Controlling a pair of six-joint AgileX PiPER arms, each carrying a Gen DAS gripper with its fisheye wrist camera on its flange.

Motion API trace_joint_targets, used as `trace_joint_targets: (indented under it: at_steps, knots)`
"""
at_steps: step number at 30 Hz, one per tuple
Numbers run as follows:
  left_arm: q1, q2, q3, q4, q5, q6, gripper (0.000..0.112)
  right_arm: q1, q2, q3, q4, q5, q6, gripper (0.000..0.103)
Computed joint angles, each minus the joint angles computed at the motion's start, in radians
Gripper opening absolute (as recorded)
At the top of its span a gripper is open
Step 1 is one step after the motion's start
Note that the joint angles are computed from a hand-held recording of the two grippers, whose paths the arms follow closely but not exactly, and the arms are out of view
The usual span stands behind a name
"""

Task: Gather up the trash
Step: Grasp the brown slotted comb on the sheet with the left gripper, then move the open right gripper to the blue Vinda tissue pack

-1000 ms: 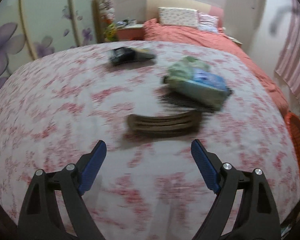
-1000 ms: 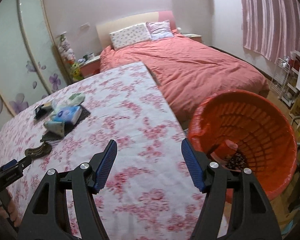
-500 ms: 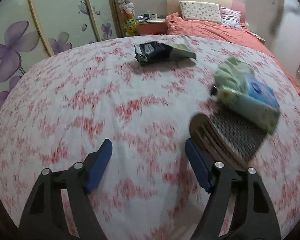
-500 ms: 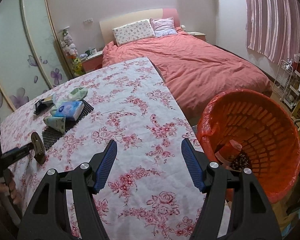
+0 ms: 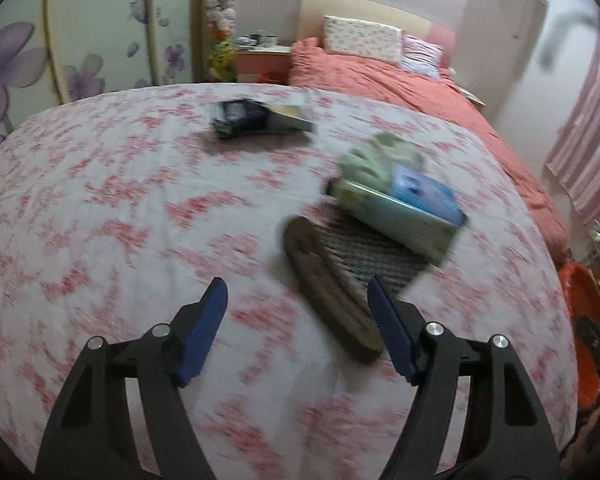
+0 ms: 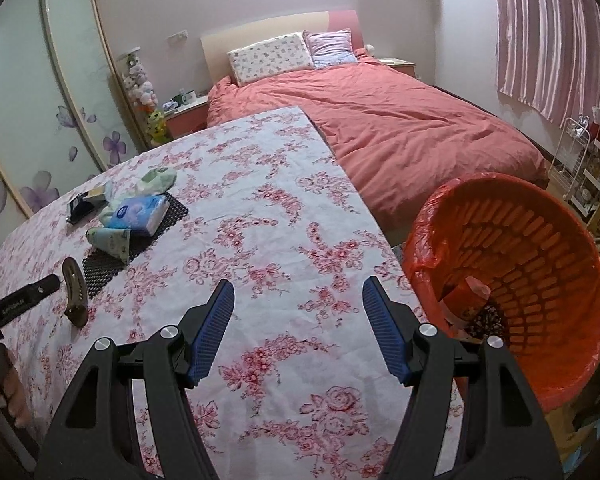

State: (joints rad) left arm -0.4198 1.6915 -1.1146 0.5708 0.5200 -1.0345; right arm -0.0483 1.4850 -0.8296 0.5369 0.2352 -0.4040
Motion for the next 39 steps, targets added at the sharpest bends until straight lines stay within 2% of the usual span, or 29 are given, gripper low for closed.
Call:
trace_joint_targets:
  at_steps: [2, 6, 8, 10, 13, 19, 22, 24, 26, 29, 34, 39]
  knots:
    - [-0.028, 0.029, -0.025, -0.010, 0.013, 0.004, 0.073, 0.005, -0.005, 0.003, -0.023, 0.001, 0.021, 0.067]
    - [-0.062, 0.100, -0.082, 0.008, 0.088, -0.026, 0.072, 0.002, -0.009, 0.006, -0.034, 0.004, 0.034, 0.067]
    - [-0.059, 0.116, -0.089, 0.018, 0.101, -0.049, 0.066, -0.002, -0.011, 0.007, -0.030, 0.007, 0.032, 0.067]
    - [-0.055, 0.120, -0.093, 0.040, 0.117, -0.061, 0.054, -0.007, -0.010, 0.006, -0.019, 0.010, 0.019, 0.067]
    - [-0.012, 0.106, -0.073, 0.040, 0.101, -0.050, 0.047, -0.010, -0.009, 0.006, -0.004, 0.012, 0.004, 0.067]
    - [0.050, 0.101, -0.056, 0.030, 0.034, -0.006, 0.047, -0.001, 0.007, -0.002, -0.004, 0.016, 0.002, 0.067]
    - [0.041, 0.124, -0.082, 0.045, 0.032, 0.014, 0.047, 0.013, 0.011, -0.004, -0.037, 0.014, 0.034, 0.067]
    - [0.029, 0.144, -0.104, 0.071, 0.040, 0.017, 0.047, 0.020, 0.013, -0.005, -0.063, 0.013, 0.059, 0.067]
    - [0.023, 0.154, -0.110, 0.101, 0.037, 0.010, 0.040, 0.033, 0.019, -0.013, -0.109, 0.011, 0.110, 0.067]
    - [0.043, 0.145, -0.102, 0.076, 0.028, 0.039, 0.038, 0.047, 0.029, -0.026, -0.136, 0.016, 0.143, 0.067]
    - [0.118, 0.091, -0.032, 0.094, 0.030, 0.014, 0.038, 0.107, 0.054, -0.055, -0.211, 0.016, 0.229, 0.067]
    - [0.203, 0.053, 0.029, 0.116, -0.014, -0.005, 0.040, 0.196, 0.118, -0.133, -0.338, 0.027, 0.378, 0.067]
